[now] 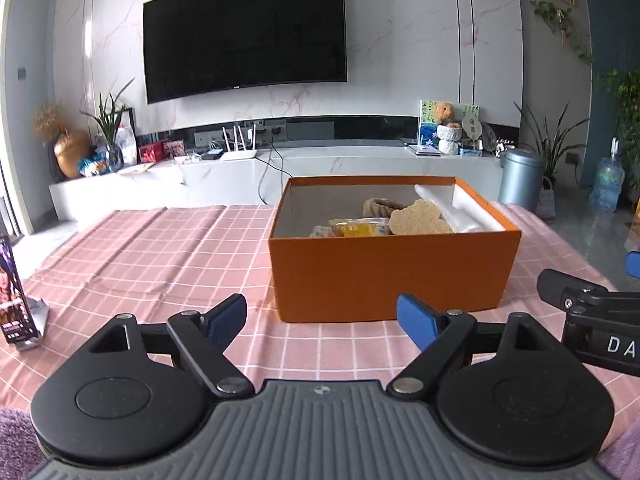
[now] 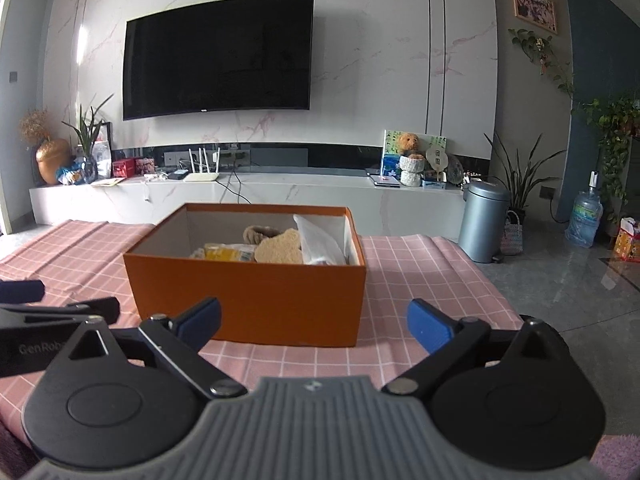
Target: Organize soft objects
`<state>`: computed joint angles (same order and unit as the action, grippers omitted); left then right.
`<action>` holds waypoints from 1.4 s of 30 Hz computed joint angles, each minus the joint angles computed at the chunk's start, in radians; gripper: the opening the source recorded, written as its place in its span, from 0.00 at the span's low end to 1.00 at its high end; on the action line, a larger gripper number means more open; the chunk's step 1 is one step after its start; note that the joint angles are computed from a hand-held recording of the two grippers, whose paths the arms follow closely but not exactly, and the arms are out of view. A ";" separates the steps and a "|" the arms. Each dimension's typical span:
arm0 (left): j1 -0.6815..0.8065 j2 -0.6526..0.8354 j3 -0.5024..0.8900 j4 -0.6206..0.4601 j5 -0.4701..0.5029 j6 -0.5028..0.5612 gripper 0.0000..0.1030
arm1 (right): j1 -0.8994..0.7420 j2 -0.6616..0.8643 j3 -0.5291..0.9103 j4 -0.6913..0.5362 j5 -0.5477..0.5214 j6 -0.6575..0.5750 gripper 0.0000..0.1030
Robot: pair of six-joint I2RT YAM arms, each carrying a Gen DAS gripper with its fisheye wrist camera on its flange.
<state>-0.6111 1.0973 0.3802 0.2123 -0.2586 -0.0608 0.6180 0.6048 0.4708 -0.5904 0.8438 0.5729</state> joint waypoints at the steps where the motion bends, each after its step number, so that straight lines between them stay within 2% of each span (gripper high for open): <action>1: 0.000 0.001 0.000 -0.003 -0.004 -0.003 0.97 | -0.008 -0.006 -0.007 0.004 -0.015 0.001 0.95; 18: -0.026 -0.014 0.013 -0.040 -0.024 -0.020 0.97 | 0.055 -0.030 -0.006 -0.050 0.014 0.057 0.95; 42: -0.032 -0.012 0.013 -0.043 -0.024 -0.023 0.97 | 0.069 -0.023 -0.007 -0.052 0.020 0.065 0.95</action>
<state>-0.6430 1.0855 0.3931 0.1694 -0.2828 -0.0842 0.6865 0.5820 0.4633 -0.6421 0.8640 0.6375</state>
